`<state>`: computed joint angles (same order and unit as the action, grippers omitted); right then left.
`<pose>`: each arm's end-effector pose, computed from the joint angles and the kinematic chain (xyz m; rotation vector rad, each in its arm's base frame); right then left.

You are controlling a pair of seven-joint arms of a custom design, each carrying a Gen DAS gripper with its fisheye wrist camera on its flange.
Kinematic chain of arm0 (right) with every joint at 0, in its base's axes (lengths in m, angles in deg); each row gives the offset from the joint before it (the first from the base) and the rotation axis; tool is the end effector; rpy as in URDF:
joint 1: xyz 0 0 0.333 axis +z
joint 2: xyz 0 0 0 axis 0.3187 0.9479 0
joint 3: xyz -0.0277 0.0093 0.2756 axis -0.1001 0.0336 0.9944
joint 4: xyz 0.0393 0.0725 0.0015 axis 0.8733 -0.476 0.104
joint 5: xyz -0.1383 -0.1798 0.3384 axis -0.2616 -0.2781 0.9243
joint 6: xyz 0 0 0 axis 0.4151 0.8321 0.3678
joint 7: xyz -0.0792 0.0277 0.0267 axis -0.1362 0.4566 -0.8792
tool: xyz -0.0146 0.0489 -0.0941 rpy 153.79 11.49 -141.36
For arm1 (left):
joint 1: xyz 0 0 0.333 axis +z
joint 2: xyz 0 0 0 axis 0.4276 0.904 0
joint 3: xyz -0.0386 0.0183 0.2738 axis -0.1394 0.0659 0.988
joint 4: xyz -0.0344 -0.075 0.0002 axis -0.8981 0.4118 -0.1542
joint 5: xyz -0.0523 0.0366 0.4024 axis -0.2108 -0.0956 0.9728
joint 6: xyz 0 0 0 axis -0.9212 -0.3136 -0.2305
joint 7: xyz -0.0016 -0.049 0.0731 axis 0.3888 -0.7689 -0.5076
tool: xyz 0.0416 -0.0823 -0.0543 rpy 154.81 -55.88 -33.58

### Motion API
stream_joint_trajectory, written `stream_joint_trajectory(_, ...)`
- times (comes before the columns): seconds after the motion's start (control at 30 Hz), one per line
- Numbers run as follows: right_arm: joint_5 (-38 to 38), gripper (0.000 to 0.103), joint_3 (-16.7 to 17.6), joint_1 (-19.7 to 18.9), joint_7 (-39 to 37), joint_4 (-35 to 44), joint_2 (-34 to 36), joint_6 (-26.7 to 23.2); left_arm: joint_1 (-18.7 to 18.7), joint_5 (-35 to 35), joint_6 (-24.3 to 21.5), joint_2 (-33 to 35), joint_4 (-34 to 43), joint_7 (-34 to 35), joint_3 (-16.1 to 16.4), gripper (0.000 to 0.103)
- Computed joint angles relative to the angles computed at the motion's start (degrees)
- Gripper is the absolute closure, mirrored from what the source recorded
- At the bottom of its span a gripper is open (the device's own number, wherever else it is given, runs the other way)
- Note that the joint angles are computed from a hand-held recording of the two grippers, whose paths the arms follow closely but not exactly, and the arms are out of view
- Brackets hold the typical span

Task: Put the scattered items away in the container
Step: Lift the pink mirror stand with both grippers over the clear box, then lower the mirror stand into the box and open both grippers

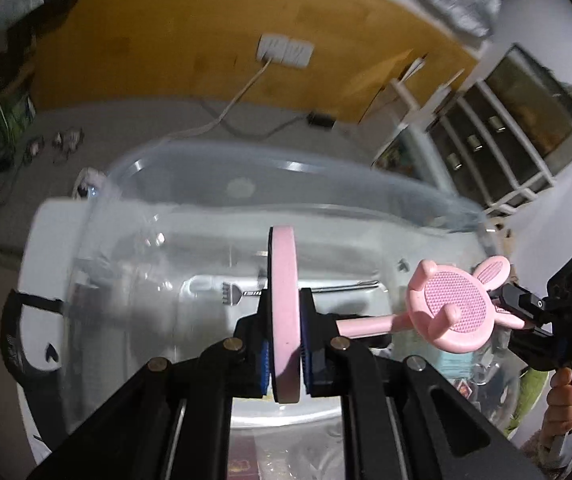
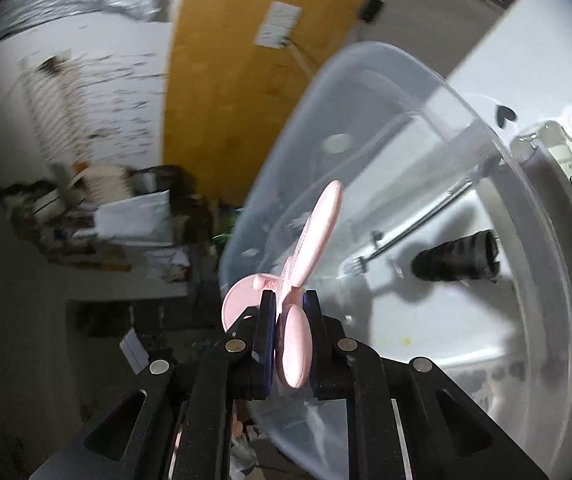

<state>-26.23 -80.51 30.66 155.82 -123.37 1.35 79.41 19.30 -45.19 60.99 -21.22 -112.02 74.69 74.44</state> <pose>0.5459 0.1861 0.5904 -1.5040 1.6125 0.9641 0.4290 -0.1890 0.6211 -2.4528 1.5084 -0.6730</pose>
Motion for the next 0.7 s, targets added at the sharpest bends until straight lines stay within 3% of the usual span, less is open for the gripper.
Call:
stream_joint_trajectory(0.2,-10.6,0.088,2.0,0.8,3.3,4.8,3.4,4.1,-0.8,-5.6,1.0,6.4,0.7,1.2,2.5,0.091)
stream_joint_trajectory(0.3,-18.8,0.086,3.4,1.9,4.3,6.6,4.3,6.9,-1.0,-9.5,1.2,8.2,0.9,1.5,3.8,0.091)
stream_joint_trajectory(0.5,-35.3,0.079,5.5,4.4,8.5,9.3,6.6,10.5,-0.3,-10.6,-0.4,11.5,2.6,0.4,4.2,0.091)
stream_joint_trajectory(0.7,-45.1,0.076,6.3,5.9,10.7,12.0,9.3,9.1,-0.2,-12.5,-0.9,11.8,1.1,0.4,4.8,0.091)
